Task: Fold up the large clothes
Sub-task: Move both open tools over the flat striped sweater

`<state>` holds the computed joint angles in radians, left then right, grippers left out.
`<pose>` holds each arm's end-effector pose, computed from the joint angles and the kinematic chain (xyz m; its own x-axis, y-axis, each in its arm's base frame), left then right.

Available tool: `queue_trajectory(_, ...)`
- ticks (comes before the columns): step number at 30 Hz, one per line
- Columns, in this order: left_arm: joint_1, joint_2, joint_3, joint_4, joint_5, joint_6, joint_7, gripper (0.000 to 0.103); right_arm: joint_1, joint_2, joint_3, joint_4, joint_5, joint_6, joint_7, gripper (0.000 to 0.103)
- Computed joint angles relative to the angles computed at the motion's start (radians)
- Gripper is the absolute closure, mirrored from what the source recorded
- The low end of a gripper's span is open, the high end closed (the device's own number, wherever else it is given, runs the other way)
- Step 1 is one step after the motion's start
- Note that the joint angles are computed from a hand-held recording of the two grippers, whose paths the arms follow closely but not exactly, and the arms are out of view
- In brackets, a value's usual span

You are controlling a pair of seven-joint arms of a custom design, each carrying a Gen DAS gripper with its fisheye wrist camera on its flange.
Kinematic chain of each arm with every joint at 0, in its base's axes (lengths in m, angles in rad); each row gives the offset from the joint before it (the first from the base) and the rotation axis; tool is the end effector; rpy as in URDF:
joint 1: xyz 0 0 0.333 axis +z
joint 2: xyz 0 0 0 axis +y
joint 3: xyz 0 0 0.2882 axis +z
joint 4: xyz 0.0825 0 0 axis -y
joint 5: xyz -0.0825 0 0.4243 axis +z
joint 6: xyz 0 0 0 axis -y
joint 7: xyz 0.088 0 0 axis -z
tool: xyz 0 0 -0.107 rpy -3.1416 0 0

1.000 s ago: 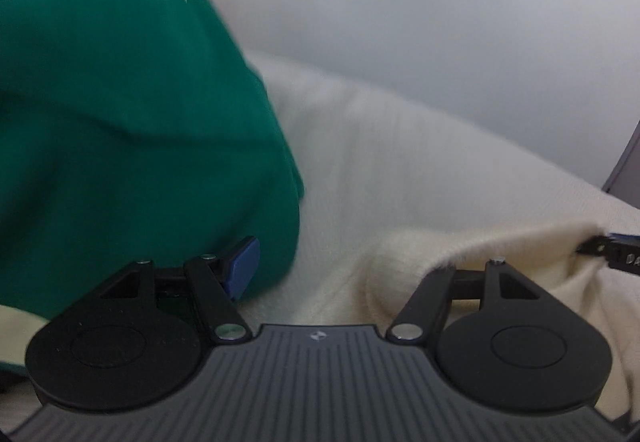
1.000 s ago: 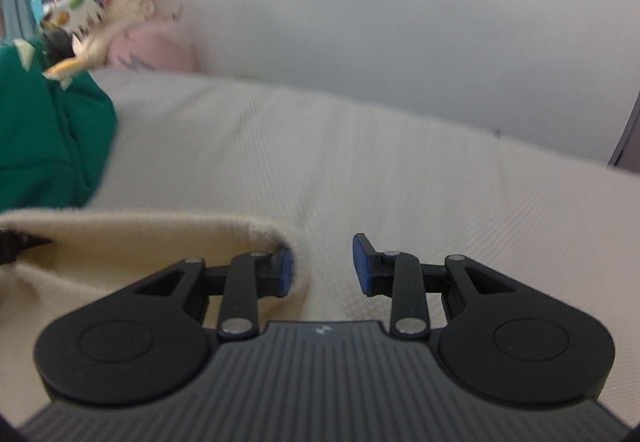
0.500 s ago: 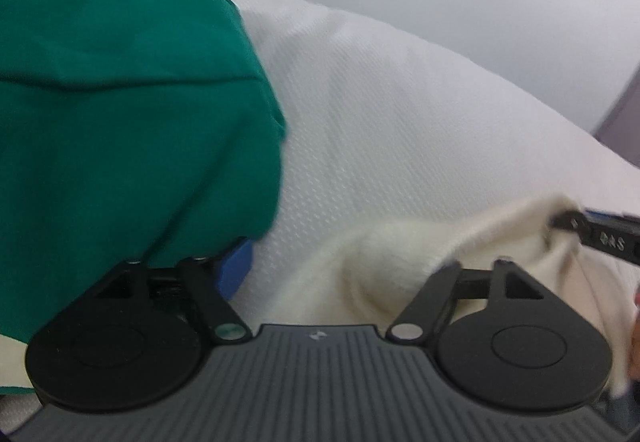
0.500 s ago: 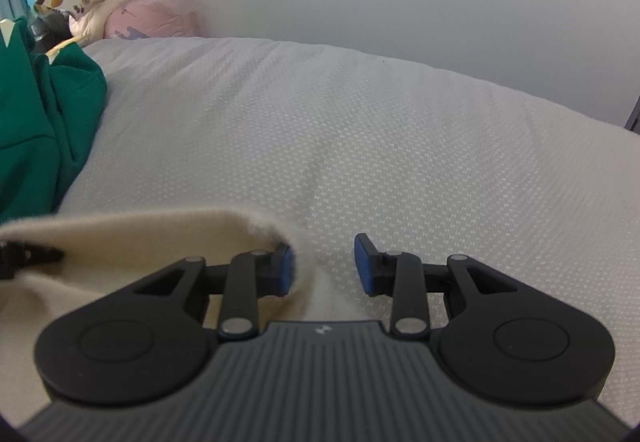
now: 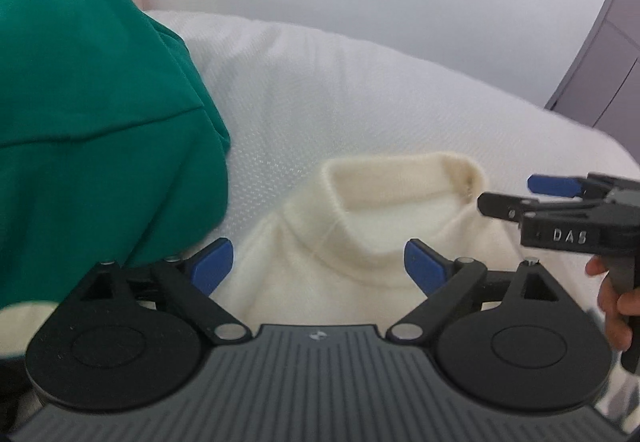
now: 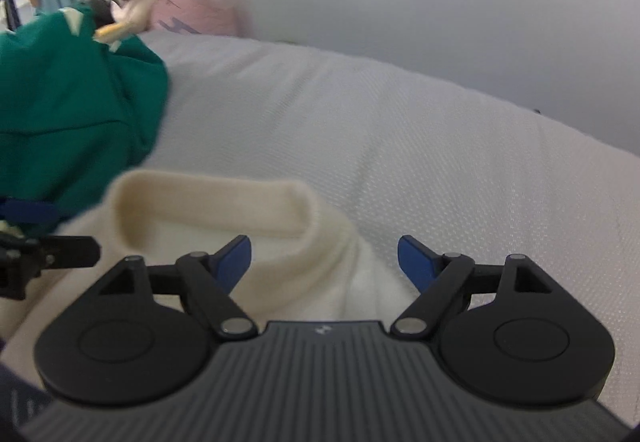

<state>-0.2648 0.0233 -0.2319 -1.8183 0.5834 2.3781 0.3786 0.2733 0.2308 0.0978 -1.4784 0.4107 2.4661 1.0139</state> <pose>0.5754 -0.3041 0.5402 0.3053 -0.9359 0.1758 -0.6900 -0.3447 -0.6365 0.6694 0.2513 0.6010 0.6500 -0.7595 -0.0274 -0.5217 -0.4197 -0.7428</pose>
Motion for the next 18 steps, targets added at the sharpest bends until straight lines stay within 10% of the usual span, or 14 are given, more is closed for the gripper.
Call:
queue_trajectory(8, -0.026, -0.154, -0.068, -0.142, 0.226, -0.027, -0.265, 0.008, -0.009, -0.275, -0.001, -0.317, 0.278, 0.121, -0.247, 0.021)
queue_trajectory(18, -0.130, -0.387, -0.284, -0.243, 0.250, -0.346, -0.545, 0.008, 0.089, -0.799, -0.134, -0.754, 0.446, 0.092, -0.399, 0.021)
